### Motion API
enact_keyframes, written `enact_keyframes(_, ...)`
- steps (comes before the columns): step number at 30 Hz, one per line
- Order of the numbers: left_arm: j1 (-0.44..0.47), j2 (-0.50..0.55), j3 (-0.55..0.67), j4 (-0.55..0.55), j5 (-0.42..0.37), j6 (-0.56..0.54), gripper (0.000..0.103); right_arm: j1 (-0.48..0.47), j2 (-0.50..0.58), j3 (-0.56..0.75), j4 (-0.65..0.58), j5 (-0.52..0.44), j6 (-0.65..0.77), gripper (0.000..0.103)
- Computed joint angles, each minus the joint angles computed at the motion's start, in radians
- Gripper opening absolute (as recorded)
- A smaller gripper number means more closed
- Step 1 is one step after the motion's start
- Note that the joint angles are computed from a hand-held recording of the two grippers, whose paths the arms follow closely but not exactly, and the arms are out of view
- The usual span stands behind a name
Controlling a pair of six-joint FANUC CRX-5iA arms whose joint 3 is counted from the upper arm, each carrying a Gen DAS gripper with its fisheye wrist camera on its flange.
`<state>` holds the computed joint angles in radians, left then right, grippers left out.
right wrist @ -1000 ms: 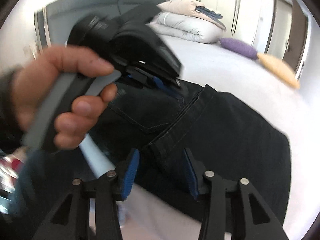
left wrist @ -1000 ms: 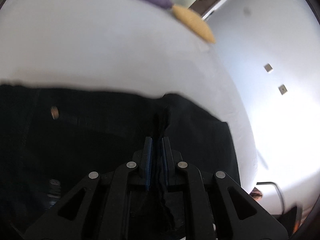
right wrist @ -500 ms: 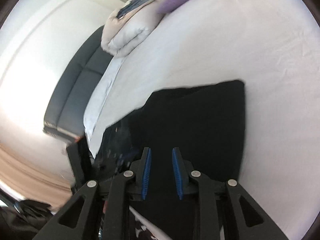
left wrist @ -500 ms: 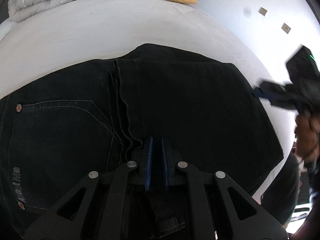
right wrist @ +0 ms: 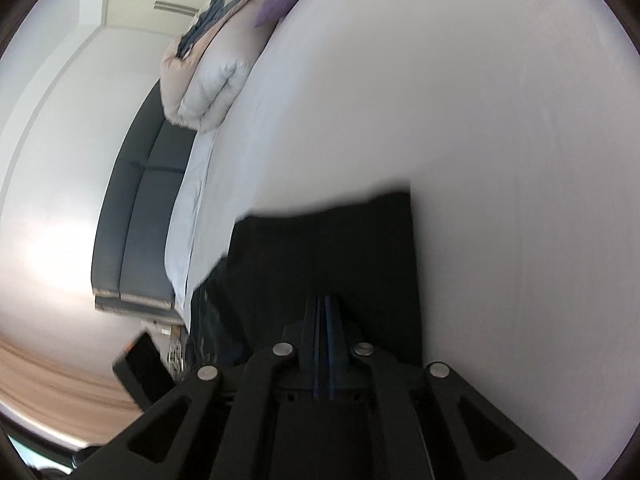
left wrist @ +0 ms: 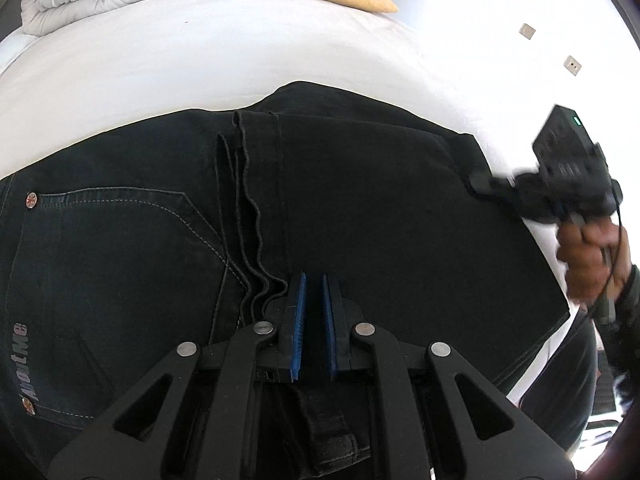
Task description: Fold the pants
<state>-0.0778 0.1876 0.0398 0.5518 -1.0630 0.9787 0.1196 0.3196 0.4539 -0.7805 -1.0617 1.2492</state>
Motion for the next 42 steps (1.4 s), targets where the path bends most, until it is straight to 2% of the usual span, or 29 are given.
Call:
enact_keyframes(7, 0.009, -0.015, -0.035, 0.025, 0.013, -0.019, 0.008, 0.058, -0.169, -0.210, -0.035, 0.038, 0.014, 0.003)
enact_keyframes(12, 0.010, -0.032, -0.064, 0.038, 0.032, -0.028, 0.008, 0.109, -0.258, -0.312, 0.001, 0.094, -0.035, 0.003)
enact_keyframes(18, 0.026, -0.053, -0.099, 0.070, 0.038, -0.045, 0.008, 0.176, -0.308, -0.367, 0.089, 0.159, -0.121, 0.003)
enact_keyframes(21, 0.041, -0.067, -0.152, 0.143, 0.061, -0.066, 0.009, 0.185, -0.316, -0.396, 0.094, 0.197, -0.105, 0.000)
enact_keyframes(23, 0.069, -0.088, -0.192, 0.208, 0.038, -0.066, 0.009, 0.170, -0.322, -0.411, 0.055, 0.212, -0.086, 0.000)
enact_keyframes(25, 0.099, -0.126, -0.227, 0.240, 0.025, -0.054, 0.009, 0.210, -0.334, -0.411, 0.144, 0.228, -0.124, 0.002)
enact_keyframes(26, 0.120, -0.153, -0.251, 0.261, 0.024, -0.054, 0.009, 0.239, -0.346, -0.414, 0.200, 0.248, -0.142, 0.008)
enact_keyframes(28, 0.178, -0.213, -0.314, 0.341, 0.018, -0.091, 0.016, 0.250, -0.369, -0.420, 0.179, 0.298, -0.115, 0.064)
enact_keyframes(29, 0.219, -0.244, -0.346, 0.381, 0.009, -0.111, 0.031, 0.258, -0.379, -0.421, 0.163, 0.333, -0.102, 0.074)
enact_keyframes(30, 0.250, -0.265, -0.368, 0.406, 0.004, -0.119, 0.071, 0.265, -0.380, -0.414, 0.155, 0.351, -0.086, 0.077)
enact_keyframes(31, 0.294, -0.296, -0.402, 0.444, 0.006, -0.126, 0.090, 0.268, -0.373, -0.397, 0.143, 0.354, -0.062, 0.077)
enact_keyframes(32, 0.335, -0.335, -0.450, 0.491, 0.028, -0.130, 0.101, 0.271, -0.360, -0.374, 0.132, 0.351, -0.045, 0.077)
enact_keyframes(33, 0.374, -0.370, -0.495, 0.544, 0.047, -0.137, 0.101, 0.275, -0.341, -0.348, 0.126, 0.347, -0.039, 0.077)
enact_keyframes(35, 0.463, -0.394, -0.552, 0.628, 0.006, -0.135, 0.101, 0.270, -0.307, -0.302, 0.081, 0.338, 0.003, 0.075)
enact_keyframes(37, 0.533, -0.408, -0.606, 0.695, -0.015, -0.104, 0.101, 0.271, -0.263, -0.251, 0.048, 0.327, 0.025, 0.063)
enact_keyframes(38, 0.559, -0.412, -0.634, 0.727, -0.017, -0.091, 0.101, 0.273, -0.237, -0.220, 0.039, 0.314, 0.031, 0.060)
enact_keyframes(42, 0.614, -0.403, -0.681, 0.745, -0.016, -0.023, 0.100, 0.289, -0.151, -0.116, 0.019, 0.267, 0.058, 0.055)
